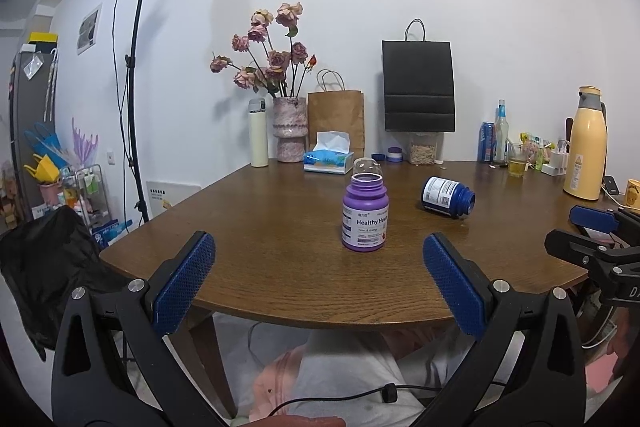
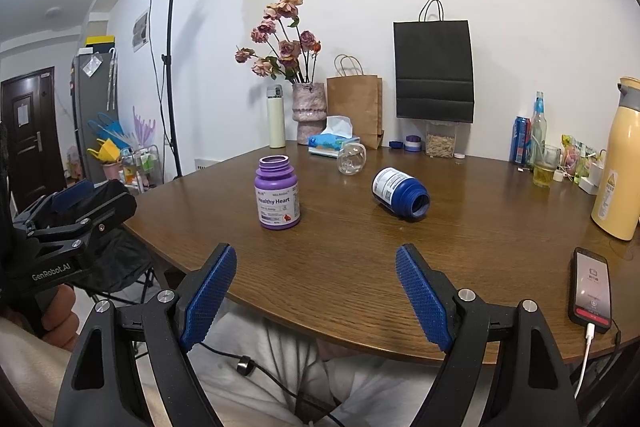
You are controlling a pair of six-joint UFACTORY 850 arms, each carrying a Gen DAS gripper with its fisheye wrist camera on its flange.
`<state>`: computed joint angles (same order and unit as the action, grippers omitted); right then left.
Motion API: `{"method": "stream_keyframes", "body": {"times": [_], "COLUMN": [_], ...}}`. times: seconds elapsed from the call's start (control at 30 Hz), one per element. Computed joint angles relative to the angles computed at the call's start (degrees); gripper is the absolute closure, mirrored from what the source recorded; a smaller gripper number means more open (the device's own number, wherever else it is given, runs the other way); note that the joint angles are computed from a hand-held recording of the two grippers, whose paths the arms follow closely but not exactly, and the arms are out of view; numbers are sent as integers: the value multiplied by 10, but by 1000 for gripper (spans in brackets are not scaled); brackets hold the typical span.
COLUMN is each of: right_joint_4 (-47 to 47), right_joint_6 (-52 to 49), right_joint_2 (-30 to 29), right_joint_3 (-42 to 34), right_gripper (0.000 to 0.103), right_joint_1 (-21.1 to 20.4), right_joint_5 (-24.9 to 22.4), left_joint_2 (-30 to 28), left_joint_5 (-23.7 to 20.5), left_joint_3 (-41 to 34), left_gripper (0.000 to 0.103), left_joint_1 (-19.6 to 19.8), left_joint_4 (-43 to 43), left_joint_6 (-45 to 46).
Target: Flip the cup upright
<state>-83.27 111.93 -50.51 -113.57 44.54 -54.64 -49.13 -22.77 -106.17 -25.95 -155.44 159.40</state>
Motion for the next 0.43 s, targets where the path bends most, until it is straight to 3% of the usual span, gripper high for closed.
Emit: {"method": "stream_keyframes", "body": {"times": [0.43], "right_joint_4": [3], "right_joint_6": [0], "right_joint_2": [2], "right_joint_3": [3], "right_gripper": [17], "right_joint_1": [-2], "right_joint_5": [3], "left_joint_2": [-1], "left_joint_5": [5], "left_joint_3": [-4], "left_gripper": [0], "left_joint_1": [0], "left_joint_4": [6], "left_joint_6": [-7]}}
